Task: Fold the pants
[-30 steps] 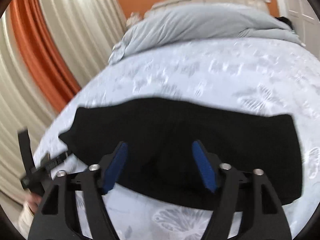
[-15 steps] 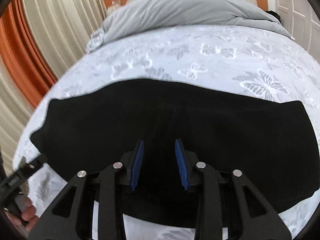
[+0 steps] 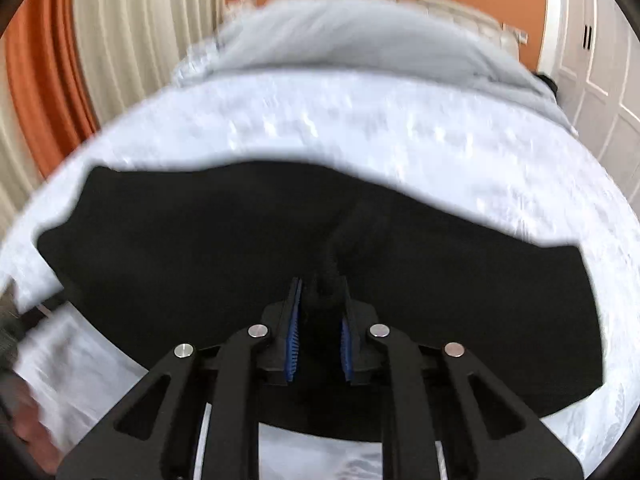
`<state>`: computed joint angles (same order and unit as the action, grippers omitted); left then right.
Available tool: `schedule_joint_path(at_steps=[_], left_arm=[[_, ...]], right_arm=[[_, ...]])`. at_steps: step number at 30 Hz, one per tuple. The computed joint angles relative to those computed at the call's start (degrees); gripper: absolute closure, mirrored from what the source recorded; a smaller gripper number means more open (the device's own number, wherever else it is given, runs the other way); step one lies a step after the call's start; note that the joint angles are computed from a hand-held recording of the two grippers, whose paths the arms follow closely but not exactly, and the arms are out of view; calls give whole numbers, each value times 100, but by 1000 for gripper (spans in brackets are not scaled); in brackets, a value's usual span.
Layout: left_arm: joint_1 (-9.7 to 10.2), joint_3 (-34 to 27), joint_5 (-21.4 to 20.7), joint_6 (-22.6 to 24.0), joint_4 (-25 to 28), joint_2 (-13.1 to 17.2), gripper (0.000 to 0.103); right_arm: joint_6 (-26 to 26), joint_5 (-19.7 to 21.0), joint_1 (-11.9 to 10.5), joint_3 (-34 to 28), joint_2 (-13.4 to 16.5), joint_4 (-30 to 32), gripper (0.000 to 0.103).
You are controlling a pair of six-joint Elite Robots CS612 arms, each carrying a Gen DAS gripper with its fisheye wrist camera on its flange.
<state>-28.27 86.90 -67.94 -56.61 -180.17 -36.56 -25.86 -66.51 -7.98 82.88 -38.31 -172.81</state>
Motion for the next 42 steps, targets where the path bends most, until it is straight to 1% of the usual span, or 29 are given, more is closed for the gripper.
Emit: schedule_joint_path(at_steps=[1,2,3,4,5,6,7,9,10,12,14,17,19,21,23,24,25,26,27,28,29,30,31,32,34,36,39,41,42], left_arm=[[16,10,-48,-48,-71,6,20],[33,25,-97,-96,-141,10,20],[50,46,-145,-152,-221,13,20],[67,70,-163,-215,-290,12,20],[93,112,-151,-300,-371,0,20],[124,185,-88,-422,-509,-20,20],[150,247,-37,-562,-645,-34,19],[278,424,-28,-1273,-1021,-53,17],[336,471,-72,-1562,-1168,-44,17],[503,486,-174,-2132,-1320,-8,17],[616,356,-156,-2152,-980,13,17],[745,45,-393,-2089,-565,169,17],[690,-99,-58,-1926,-405,225,13],[657,-246,58,-1656,-140,264,12],[610,-334,254,-1523,73,292,12],[598,-346,303,-1485,49,306,12],[602,-335,293,-1450,-80,320,12],[604,-291,228,-1437,-410,353,13],[615,-269,174,-1455,-697,395,23],[632,-265,109,-1479,-825,421,36],[668,-263,-83,-1523,-943,459,68],[729,-282,-400,-1561,-1156,529,87],[761,-290,-555,-1704,-1320,576,87],[753,-278,-518,-1740,-1363,562,88],[695,-231,-370,-1607,-1356,480,89],[602,-141,-255,-1499,-1576,362,89],[474,29,-396,-1282,-1731,135,89],[405,143,-688,-1269,-1678,20,89],[383,186,-823,-1252,-1617,-7,88]], right_arm=[[-45,76,15,-20,1,39,87],[-146,-5,52,-115,45,274,81],[-327,-212,110,-287,126,745,76],[-418,-340,145,-389,260,976,75],[-473,-229,106,-364,235,967,70],[-532,-12,43,-240,152,853,56],[-530,83,-2,-163,79,865,50],[-371,373,-172,115,-93,491,31],[-313,430,-301,271,-195,240,27],[-161,297,-453,425,-287,-78,17],[114,122,-675,469,-288,-393,12],[674,-289,-924,308,-167,-312,12],[1309,-305,-1099,13,8,73,12],[1709,-109,-1208,-205,168,399,12],[2056,479,-1301,-530,383,937,11],[2151,741,-1312,-617,466,1025,11],[2277,878,-1301,-674,551,872,12],[2255,919,-1281,-669,578,713,34],[2127,1068,-1269,-694,596,759,53],[2151,1158,-1257,-705,592,840,62],[2195,1319,-1269,-700,582,900,71],[2218,1449,-1285,-709,570,988,73],[2187,1545,-1317,-668,521,984,74],[2105,1648,-1346,-628,472,986,75],[1983,1797,-1405,-583,377,1034,78],[1875,1894,-1479,-538,273,1064,82],[1696,2150,-1667,-579,160,1363,83],[1572,1920,-1798,-406,31,1231,83],[1455,1821,-1865,-351,-13,1348,82]])
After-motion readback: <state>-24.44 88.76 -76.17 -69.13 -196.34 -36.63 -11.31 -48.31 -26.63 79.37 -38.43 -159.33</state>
